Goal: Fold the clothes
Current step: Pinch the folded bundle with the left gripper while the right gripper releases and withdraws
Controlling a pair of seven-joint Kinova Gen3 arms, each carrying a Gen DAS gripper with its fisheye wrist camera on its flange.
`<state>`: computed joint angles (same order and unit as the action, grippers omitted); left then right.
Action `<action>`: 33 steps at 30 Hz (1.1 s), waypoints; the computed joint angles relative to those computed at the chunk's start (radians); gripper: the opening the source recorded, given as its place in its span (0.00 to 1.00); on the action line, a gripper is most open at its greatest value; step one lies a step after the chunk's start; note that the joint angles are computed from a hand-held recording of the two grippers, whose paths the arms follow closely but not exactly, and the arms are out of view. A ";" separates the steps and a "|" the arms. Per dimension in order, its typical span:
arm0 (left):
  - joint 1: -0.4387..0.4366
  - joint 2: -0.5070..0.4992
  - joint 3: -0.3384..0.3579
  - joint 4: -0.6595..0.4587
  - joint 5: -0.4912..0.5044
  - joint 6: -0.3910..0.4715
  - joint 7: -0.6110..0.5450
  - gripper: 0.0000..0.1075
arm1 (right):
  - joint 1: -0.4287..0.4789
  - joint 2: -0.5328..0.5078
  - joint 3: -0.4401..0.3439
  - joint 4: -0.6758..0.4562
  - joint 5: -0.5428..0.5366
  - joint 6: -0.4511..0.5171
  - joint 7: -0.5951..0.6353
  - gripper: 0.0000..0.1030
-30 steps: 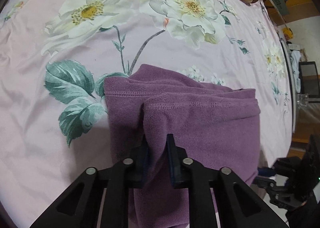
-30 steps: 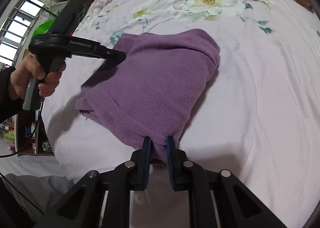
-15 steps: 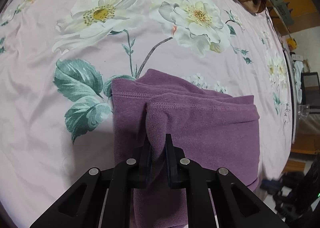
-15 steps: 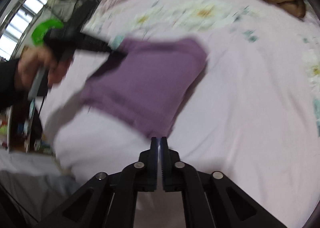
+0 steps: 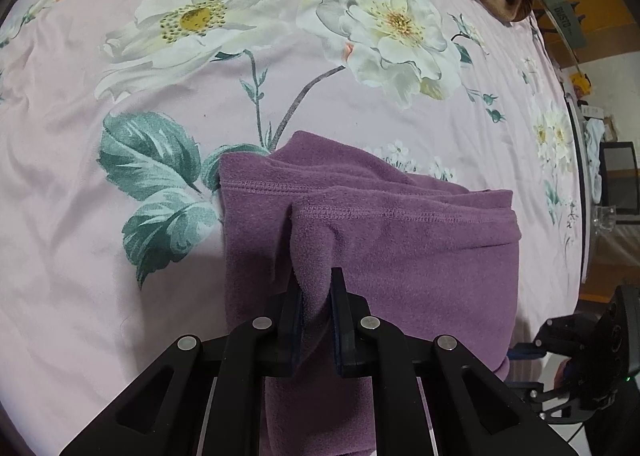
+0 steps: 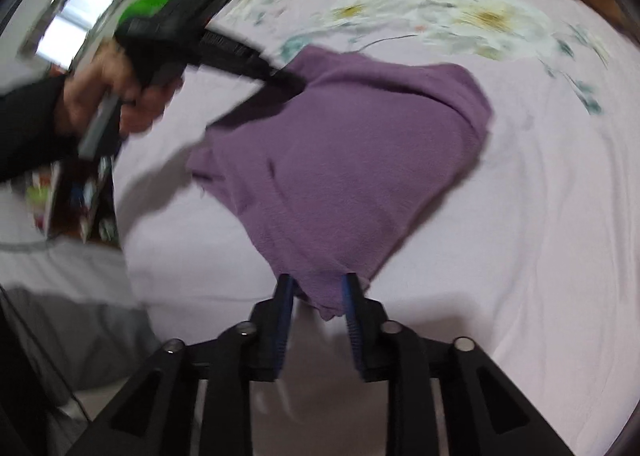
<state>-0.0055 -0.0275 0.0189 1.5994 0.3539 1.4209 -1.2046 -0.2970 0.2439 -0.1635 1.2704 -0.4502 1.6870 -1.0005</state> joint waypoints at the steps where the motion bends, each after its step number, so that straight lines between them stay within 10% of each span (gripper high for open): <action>1: -0.001 -0.001 -0.001 0.000 0.001 0.000 0.001 0.11 | -0.011 0.002 0.000 -0.008 0.011 -0.008 0.000 0.27; 18: -0.006 -0.039 -0.011 0.036 0.007 -0.020 0.040 0.12 | -0.034 -0.074 0.000 0.099 0.060 -0.055 -0.047 0.02; 33: -0.010 -0.098 -0.001 -0.029 -0.046 0.038 0.055 0.13 | 0.009 -0.045 0.038 -0.038 0.014 -0.175 -0.476 0.19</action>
